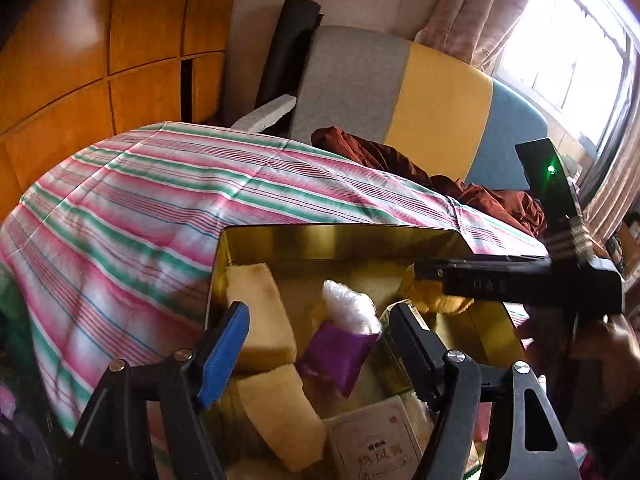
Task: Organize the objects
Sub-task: 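Release candy packet with left gripper while right gripper drops glove into gold box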
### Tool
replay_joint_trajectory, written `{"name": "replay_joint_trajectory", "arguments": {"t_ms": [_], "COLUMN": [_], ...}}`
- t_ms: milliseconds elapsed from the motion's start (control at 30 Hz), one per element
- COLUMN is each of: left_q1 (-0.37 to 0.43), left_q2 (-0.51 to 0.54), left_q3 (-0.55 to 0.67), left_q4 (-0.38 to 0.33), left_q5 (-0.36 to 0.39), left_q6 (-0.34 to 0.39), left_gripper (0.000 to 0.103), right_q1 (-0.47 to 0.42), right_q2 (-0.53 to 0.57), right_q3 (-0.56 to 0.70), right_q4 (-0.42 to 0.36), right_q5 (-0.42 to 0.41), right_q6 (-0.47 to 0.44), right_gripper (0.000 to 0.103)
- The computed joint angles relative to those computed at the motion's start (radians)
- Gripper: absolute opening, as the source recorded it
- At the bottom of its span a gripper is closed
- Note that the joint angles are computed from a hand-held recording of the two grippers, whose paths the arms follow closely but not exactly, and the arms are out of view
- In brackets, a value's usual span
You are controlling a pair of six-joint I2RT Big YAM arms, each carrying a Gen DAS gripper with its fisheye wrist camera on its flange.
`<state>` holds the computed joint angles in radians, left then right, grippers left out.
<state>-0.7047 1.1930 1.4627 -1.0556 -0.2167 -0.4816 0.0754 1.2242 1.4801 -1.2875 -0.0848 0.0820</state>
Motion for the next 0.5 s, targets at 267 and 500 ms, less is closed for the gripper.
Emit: {"name": "replay_joint_trajectory", "arguments": {"t_ms": [267, 500], "left_q1": [-0.029, -0.076], "left_q2": [-0.066, -0.107], "left_q3": [-0.033, -0.041], "left_q4": [-0.013, -0.034], "left_q5": [-0.057, -0.121], "left_q6": [-0.052, -0.066], "left_gripper": [0.079, 0.083], "right_q1": [-0.007, 0.031], "right_q2": [-0.081, -0.188], "right_q3": [-0.028, -0.074], "right_q4": [0.013, 0.036], "right_q5": [0.001, 0.094], "right_q6": [0.013, 0.015], "right_gripper": [0.086, 0.089]}}
